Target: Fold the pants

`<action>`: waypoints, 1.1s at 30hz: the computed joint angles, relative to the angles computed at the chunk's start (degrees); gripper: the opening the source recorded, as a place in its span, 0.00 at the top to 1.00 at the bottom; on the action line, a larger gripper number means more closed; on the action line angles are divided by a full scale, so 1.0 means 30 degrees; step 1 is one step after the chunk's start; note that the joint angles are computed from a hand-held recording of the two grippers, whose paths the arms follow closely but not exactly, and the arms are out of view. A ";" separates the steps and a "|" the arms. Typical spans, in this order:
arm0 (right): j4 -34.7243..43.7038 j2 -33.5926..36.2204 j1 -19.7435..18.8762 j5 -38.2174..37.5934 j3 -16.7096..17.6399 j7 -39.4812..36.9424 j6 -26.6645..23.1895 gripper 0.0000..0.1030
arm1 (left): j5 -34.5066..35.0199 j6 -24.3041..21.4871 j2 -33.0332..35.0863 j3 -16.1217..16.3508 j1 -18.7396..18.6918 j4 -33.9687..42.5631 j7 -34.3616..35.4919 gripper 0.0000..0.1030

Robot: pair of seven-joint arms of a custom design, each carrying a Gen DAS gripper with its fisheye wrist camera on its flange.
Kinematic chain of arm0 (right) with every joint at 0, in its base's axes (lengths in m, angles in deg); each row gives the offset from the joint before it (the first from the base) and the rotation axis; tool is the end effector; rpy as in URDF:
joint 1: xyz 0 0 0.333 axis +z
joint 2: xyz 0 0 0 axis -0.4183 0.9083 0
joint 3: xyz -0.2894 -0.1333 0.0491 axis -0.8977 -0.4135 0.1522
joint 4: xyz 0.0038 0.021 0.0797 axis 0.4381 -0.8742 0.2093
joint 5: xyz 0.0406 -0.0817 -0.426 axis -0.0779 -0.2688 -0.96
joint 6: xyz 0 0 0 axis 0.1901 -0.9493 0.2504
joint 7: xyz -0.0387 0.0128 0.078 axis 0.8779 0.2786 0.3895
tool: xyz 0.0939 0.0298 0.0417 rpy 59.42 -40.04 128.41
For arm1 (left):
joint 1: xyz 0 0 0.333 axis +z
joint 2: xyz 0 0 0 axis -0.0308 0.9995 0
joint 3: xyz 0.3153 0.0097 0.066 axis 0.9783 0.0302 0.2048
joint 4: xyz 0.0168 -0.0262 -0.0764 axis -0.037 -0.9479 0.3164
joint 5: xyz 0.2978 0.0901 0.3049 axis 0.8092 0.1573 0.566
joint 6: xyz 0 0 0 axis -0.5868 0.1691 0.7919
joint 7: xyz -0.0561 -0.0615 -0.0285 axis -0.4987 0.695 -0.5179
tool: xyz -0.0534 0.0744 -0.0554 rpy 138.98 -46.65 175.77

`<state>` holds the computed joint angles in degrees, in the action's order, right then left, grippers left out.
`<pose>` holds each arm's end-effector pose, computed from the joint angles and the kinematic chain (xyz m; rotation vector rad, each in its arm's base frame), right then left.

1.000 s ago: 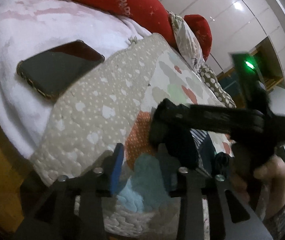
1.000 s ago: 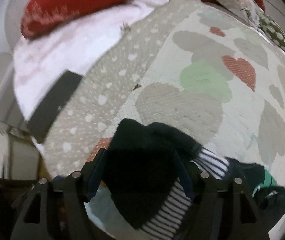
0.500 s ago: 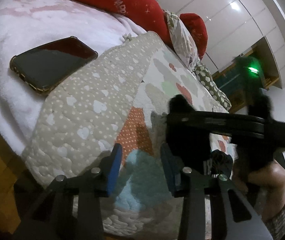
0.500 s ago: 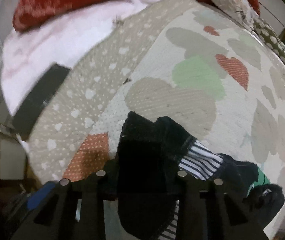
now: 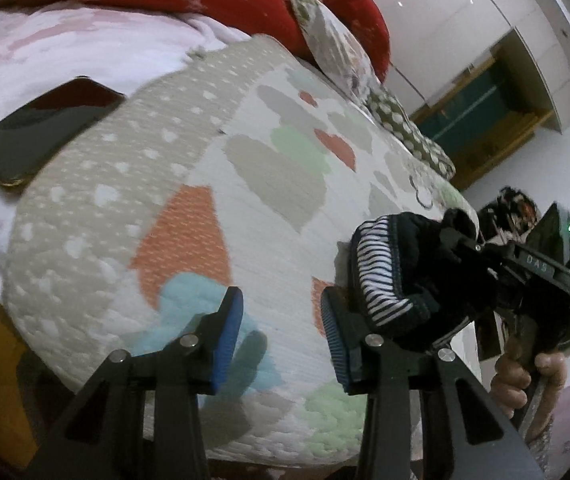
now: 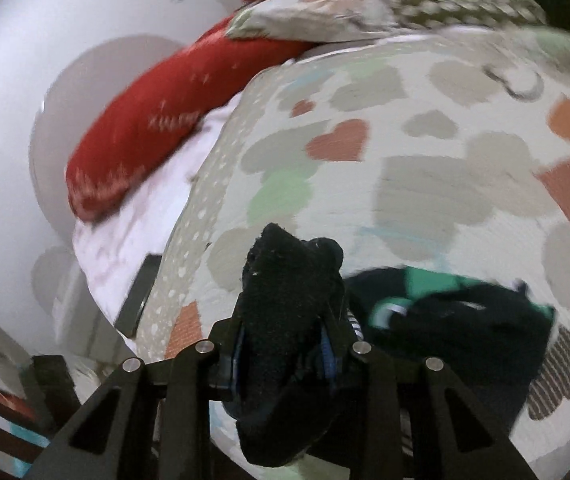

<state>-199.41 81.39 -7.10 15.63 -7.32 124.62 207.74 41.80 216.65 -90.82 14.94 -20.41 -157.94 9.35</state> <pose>0.6000 0.2377 0.5404 -1.6370 1.7359 0.0311 0.5195 -0.1799 0.4819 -2.2484 1.7891 -1.2366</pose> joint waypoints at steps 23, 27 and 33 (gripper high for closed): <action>-0.6349 -0.5414 0.2698 1.0416 -0.3852 -0.7886 0.4774 0.55 | 0.7737 -0.2895 0.5305 -0.3488 0.0714 0.6392 -0.2619 0.60; -0.5549 -0.4292 0.2330 1.2375 -0.3640 -0.8590 0.2834 0.55 | 0.8822 -0.3085 0.5869 -0.3913 0.0611 0.6496 -0.3570 0.59; -0.6158 -0.3370 -0.0690 0.3330 -0.1121 -0.0874 0.2905 0.58 | 0.7952 -0.3161 0.5303 -0.4224 0.0849 0.6116 -0.2395 0.57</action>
<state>-217.89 71.28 -9.17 25.62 -10.68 121.99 216.45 65.65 207.16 -74.91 2.27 -17.86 -139.60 2.17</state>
